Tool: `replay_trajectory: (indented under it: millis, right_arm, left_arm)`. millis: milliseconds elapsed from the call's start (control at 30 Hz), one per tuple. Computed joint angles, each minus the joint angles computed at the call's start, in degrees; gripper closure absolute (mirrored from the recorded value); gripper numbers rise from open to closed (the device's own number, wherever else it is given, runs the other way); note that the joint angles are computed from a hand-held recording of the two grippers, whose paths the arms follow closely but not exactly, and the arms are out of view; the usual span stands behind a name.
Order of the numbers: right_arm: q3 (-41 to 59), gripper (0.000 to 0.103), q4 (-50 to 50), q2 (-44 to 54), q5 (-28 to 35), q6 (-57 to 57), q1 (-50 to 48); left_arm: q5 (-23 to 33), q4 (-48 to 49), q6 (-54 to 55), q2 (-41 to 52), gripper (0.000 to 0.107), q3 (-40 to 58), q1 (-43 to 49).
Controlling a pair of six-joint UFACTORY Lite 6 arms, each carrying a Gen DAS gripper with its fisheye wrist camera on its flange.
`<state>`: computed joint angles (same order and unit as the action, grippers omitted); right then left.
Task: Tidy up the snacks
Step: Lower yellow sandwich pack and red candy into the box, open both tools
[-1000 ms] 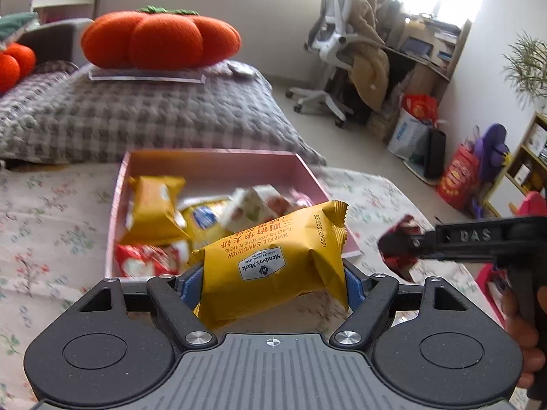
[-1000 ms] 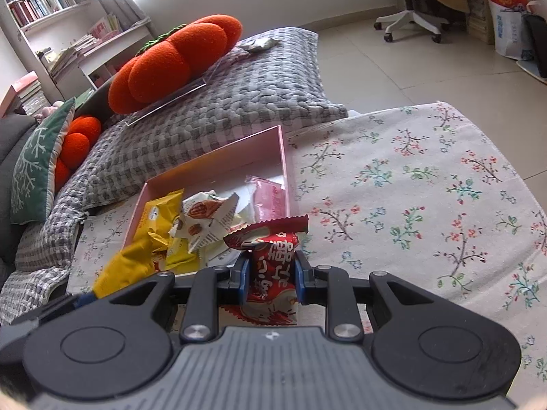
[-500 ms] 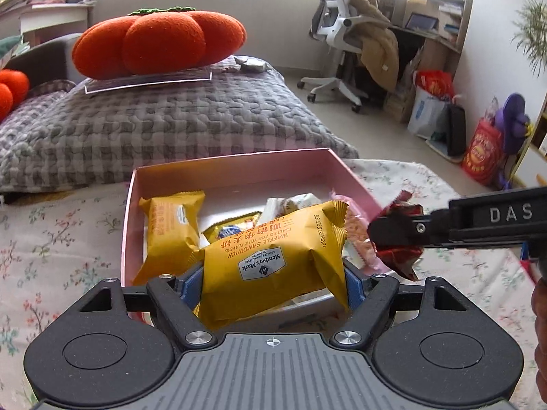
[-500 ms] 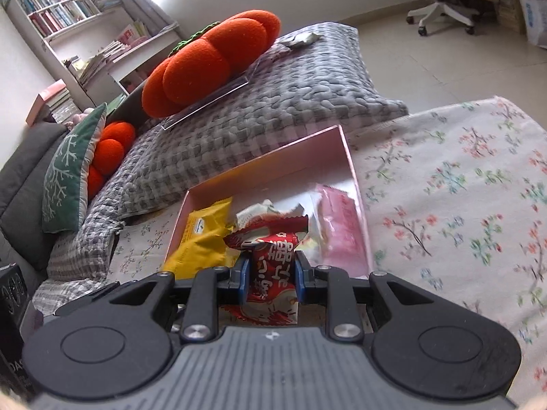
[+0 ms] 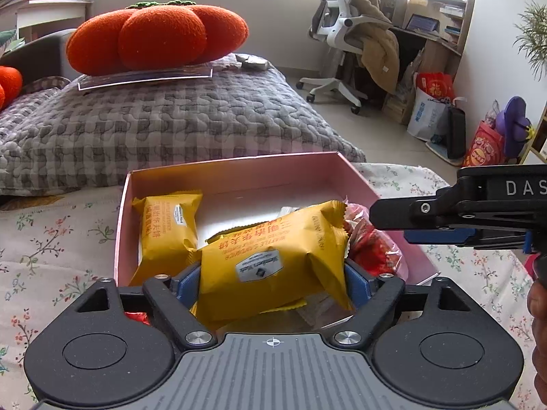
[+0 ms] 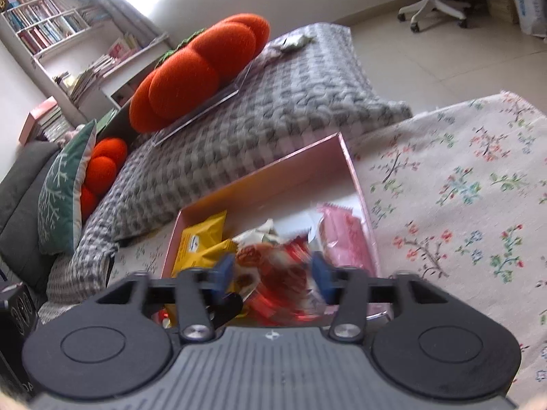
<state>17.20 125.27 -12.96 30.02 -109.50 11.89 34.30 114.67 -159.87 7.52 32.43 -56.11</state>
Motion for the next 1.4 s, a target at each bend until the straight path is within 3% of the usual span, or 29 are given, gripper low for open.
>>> replay_trajectory:
  millis: [333,500,733,800,1033,1233,1400]
  right_arm:
    - [-0.73,0.048,-8.14,-7.39,-4.79,8.43,-0.97]
    - [-1.57,0.048,-11.68,-10.95,-6.03,11.42,-0.62]
    - [-1.88,0.048,-15.0,-12.32,-5.76,12.7,-1.82]
    - [-1.78,0.048,-15.11,-11.52,-4.93,12.72,-2.34]
    - [-1.96,0.048,-14.35,-11.41,-6.27,12.53,0.42]
    - [-2.41,0.044,-17.75,-13.94,-7.0,15.66,-0.42]
    - [-2.75,0.041,-22.97,-16.35,-5.59,20.15,-3.16]
  left_arm:
    - [5.98,-12.04,13.63,-3.61,0.015,0.4,-6.28]
    - [10.56,-18.65,22.25,3.13,0.025,4.89,-9.68]
    - [8.16,-11.33,12.28,3.37,0.052,3.11,-7.4]
    - [7.9,-9.92,10.46,3.71,0.056,2.97,-6.78]
    - [5.81,-2.0,0.98,4.2,0.054,1.49,-2.38]
    - [5.24,-0.7,-1.85,0.51,0.053,-0.79,-1.16]
    - [5.71,-7.36,3.46,-5.82,0.046,-2.41,-1.27]
